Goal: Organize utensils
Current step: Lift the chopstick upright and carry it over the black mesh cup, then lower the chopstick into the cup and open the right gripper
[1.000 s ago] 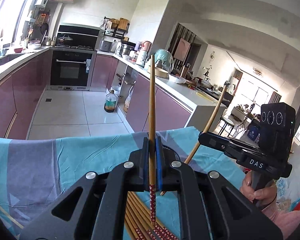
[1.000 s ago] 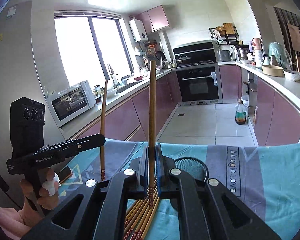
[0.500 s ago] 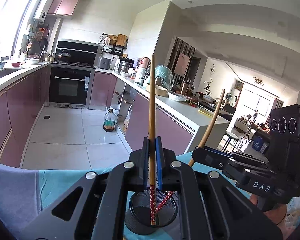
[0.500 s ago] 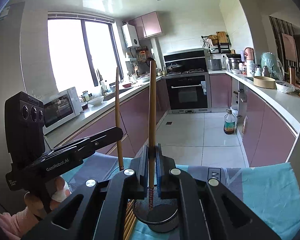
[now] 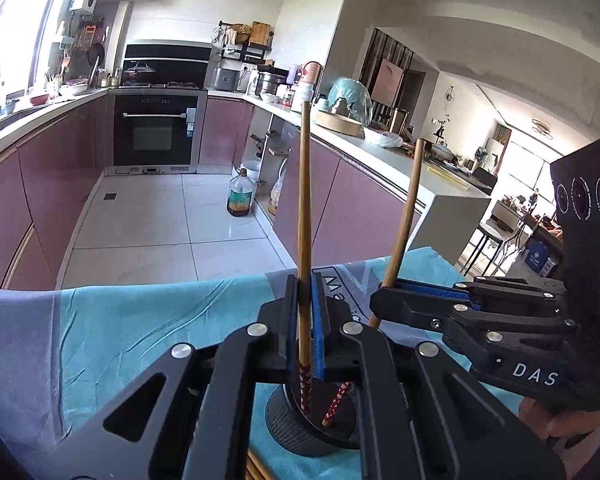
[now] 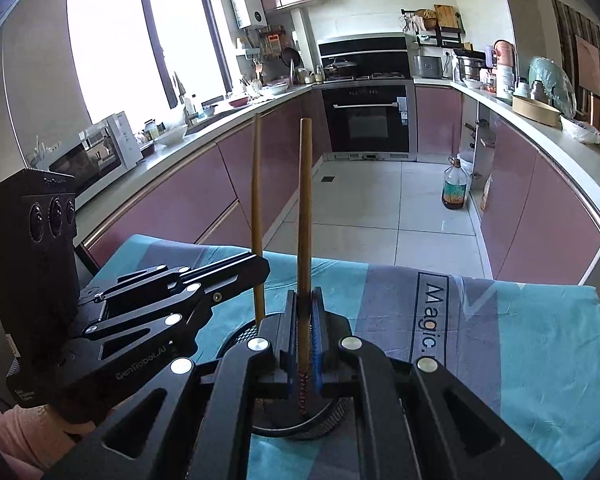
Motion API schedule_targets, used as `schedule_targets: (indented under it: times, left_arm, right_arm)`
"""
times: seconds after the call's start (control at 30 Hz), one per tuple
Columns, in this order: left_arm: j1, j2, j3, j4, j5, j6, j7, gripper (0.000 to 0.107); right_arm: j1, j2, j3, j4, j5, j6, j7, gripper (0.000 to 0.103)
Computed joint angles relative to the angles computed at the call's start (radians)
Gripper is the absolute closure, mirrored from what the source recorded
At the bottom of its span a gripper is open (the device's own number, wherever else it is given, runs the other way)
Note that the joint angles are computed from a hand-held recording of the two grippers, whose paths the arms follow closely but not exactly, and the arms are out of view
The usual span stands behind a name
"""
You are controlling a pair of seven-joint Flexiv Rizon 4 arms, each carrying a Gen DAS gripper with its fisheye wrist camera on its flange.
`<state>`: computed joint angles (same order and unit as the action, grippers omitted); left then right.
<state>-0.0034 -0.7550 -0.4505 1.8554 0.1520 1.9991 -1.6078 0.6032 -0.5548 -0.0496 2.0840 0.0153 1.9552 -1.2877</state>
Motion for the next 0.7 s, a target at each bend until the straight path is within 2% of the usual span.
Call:
schedule_targets:
  times: [0.1, 0.2, 0.33, 0.47, 0.53, 0.6, 0.7]
  left_arm:
    - [-0.024, -0.013, 0.032, -0.009, -0.015, -0.004, 0.008, 0.099]
    - [-0.008, -0.026, 0.022, -0.012, -0.004, -0.013, 0.021, 0.097]
    - [-0.004, -0.034, 0.026, -0.023, -0.009, -0.011, 0.038, 0.085]
    - [0.013, -0.022, 0.024, 0.006, -0.002, 0.011, 0.035, 0.082]
    - [0.020, -0.006, 0.033, 0.043, 0.004, 0.038, 0.025, 0.076]
    - [0.039, 0.013, 0.031, 0.067, 0.021, 0.049, 0.015, 0.071]
    - [0.096, 0.049, 0.016, 0.124, 0.070, 0.074, -0.002, 0.063]
  right_arm:
    - [-0.005, -0.015, 0.003, -0.013, -0.003, -0.013, 0.010, 0.095]
    - [-0.006, -0.028, 0.001, -0.021, 0.000, -0.009, 0.022, 0.094]
    - [-0.028, -0.038, 0.018, -0.026, -0.004, 0.007, 0.037, 0.090]
    - [-0.036, -0.039, 0.030, -0.010, 0.004, 0.050, 0.038, 0.077]
    - [-0.041, -0.035, 0.040, 0.002, 0.011, 0.073, 0.037, 0.076]
    - [-0.053, -0.028, 0.056, 0.023, 0.012, 0.107, 0.030, 0.072]
    - [-0.067, -0.010, 0.089, 0.068, 0.016, 0.179, 0.009, 0.070]
